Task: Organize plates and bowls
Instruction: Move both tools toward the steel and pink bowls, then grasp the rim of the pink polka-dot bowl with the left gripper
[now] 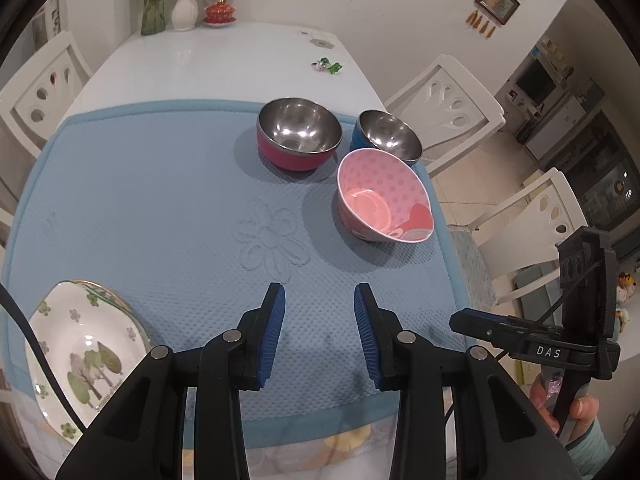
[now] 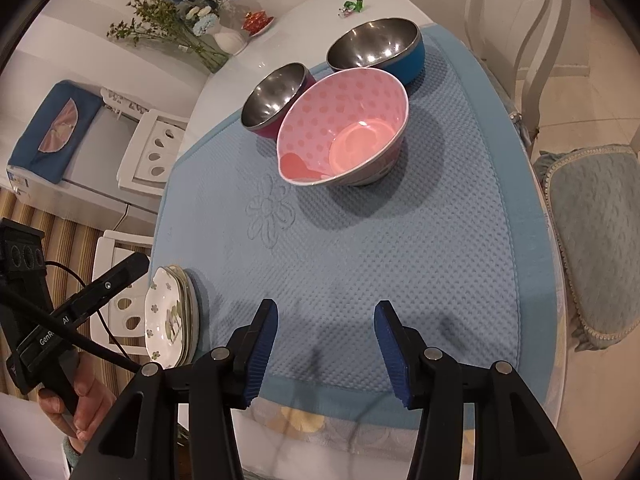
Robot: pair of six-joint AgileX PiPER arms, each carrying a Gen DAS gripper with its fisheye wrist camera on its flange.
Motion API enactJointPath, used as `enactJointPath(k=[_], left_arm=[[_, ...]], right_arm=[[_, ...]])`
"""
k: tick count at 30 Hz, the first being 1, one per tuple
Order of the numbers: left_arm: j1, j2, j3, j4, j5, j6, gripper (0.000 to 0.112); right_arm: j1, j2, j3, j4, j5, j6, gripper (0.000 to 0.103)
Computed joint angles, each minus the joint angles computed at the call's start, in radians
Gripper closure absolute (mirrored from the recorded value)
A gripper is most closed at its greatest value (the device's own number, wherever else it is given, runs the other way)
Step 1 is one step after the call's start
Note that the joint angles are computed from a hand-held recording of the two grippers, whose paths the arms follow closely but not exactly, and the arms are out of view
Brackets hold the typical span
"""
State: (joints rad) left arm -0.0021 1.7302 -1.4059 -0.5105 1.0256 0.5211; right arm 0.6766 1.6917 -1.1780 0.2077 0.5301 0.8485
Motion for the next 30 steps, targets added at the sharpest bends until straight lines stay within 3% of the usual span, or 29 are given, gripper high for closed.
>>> enactJointPath(k=[3,6,11,17,20,23,25,30], left_arm=[[-0.018,0.044,-0.047,0.004,0.008,-0.024,0.073],[-0.037,0.102,-0.109,-0.013,0.007,-0.064,0.042],[-0.060,0.258,-0.262,-0.073,0.030,-0.111,0.040],[-0.141,0.475,-0.486,-0.037,0.047,-0.212,0.047],[-0.179,0.564,-0.597,0.008,0.074,-0.272,0.063],[-0.198,0.635,-0.682,0.028,0.103,-0.312,0.066],[-0.207,0.668,-0.717,0.032,0.113,-0.324,0.079],[-0.229,0.715,-0.764,0.045,0.131,-0.337,0.098]], right_arm=[[-0.032,0.010,-0.009,0.012,0.000,-0.034,0.055],[-0.089,0.025,-0.024,0.066,-0.010,-0.108,0.049],[-0.191,0.088,-0.077,0.163,-0.032,-0.232,0.044],[-0.266,0.216,-0.196,0.133,-0.005,-0.230,0.044],[-0.277,0.266,-0.245,0.082,0.002,-0.214,0.044],[-0.281,0.311,-0.290,0.040,0.021,-0.205,0.046],[-0.280,0.339,-0.316,0.024,0.032,-0.203,0.054],[-0.269,0.397,-0.371,-0.031,0.060,-0.183,0.075]])
